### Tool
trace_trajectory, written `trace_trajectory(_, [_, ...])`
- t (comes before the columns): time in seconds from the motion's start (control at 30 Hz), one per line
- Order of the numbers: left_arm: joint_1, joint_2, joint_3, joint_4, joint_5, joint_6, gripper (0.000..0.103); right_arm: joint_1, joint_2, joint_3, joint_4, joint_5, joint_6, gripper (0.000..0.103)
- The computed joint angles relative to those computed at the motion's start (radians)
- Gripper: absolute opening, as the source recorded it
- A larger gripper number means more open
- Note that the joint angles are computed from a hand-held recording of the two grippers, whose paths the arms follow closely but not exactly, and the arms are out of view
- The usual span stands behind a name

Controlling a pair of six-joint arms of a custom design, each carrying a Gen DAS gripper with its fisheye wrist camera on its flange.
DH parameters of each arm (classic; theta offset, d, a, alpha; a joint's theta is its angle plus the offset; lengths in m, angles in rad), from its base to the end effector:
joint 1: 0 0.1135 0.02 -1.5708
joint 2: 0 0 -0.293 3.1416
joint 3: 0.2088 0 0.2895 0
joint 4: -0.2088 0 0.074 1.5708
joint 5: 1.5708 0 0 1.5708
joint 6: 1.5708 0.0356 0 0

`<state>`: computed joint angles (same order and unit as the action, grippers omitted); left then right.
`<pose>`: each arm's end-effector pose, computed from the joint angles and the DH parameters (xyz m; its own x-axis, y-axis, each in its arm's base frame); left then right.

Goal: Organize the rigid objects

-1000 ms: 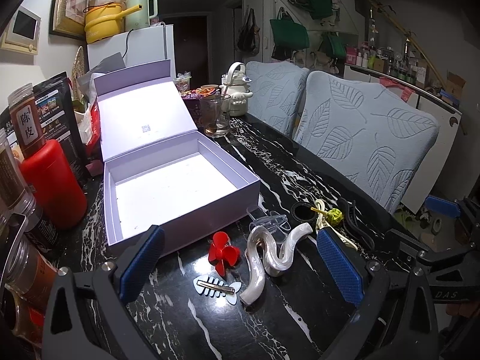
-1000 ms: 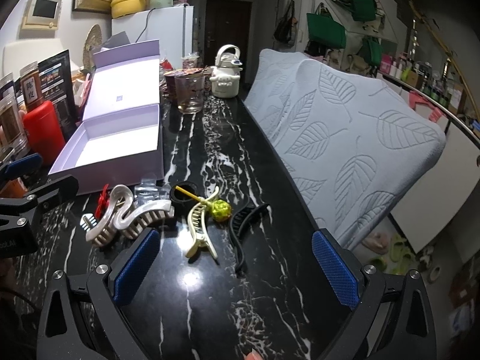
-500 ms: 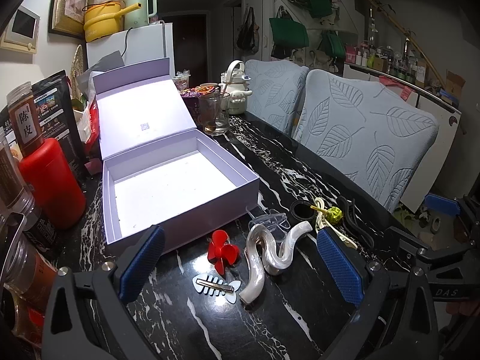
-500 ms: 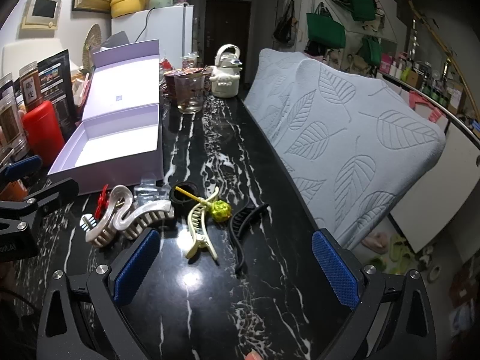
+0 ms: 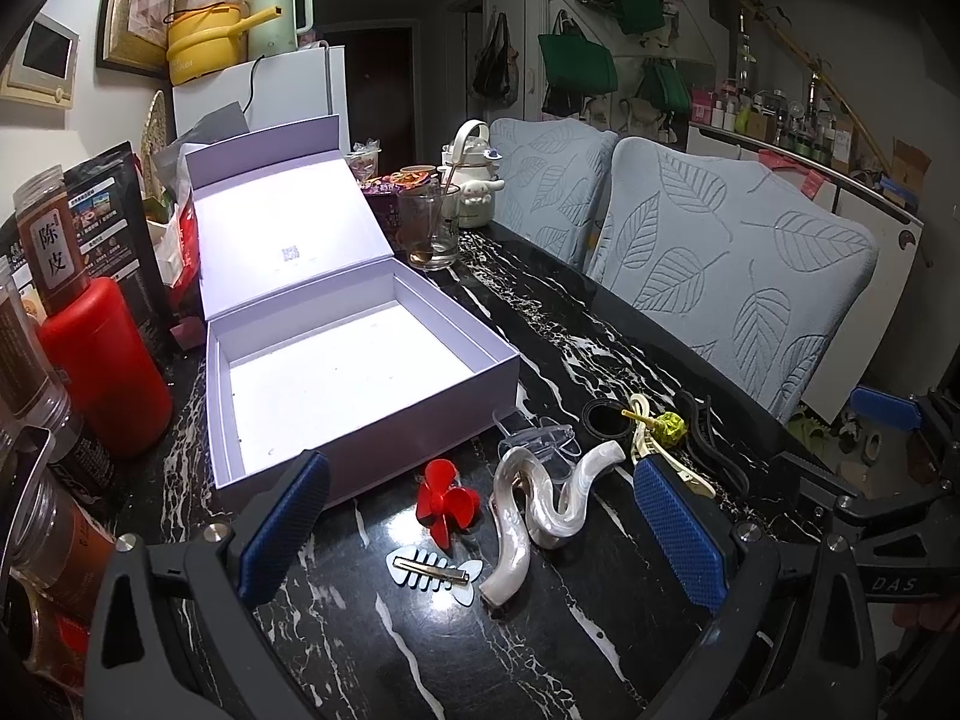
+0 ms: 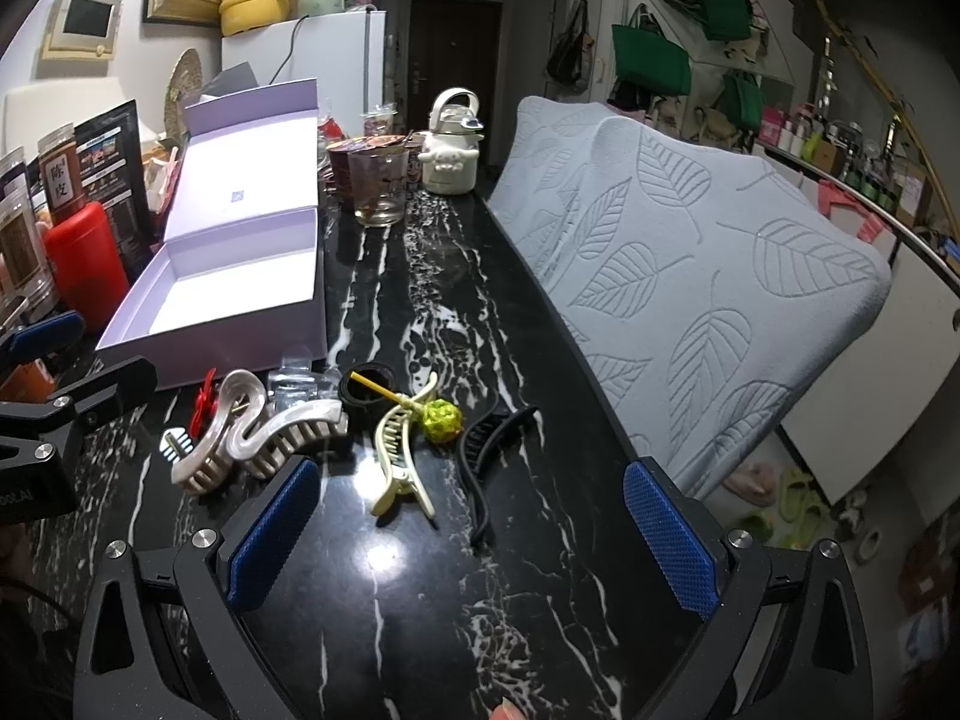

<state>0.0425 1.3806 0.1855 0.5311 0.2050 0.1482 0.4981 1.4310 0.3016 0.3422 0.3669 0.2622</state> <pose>0.2102 0.0017 0.0927 -0.5915 0.1196 -0.7974 0.2082 0.9781 -0.0078 0.2082 0.0987 0.0972 -0.6590 -0.0829 -0.7476 -0.0546 0.9966 -0.0625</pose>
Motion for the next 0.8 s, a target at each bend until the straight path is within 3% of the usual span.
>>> trace_trajectory(0.37, [0.004,-0.019,0.002,-0.031,0.001,-0.004,0.103,-0.006,0.005,-0.006,0.017,-0.018,-0.002,0.103])
trace_trajectory(0.8, [0.071,0.089,0.012,0.009,0.046,0.023,0.103,-0.037,0.081,-0.017,0.109,-0.102,-0.013,0.103])
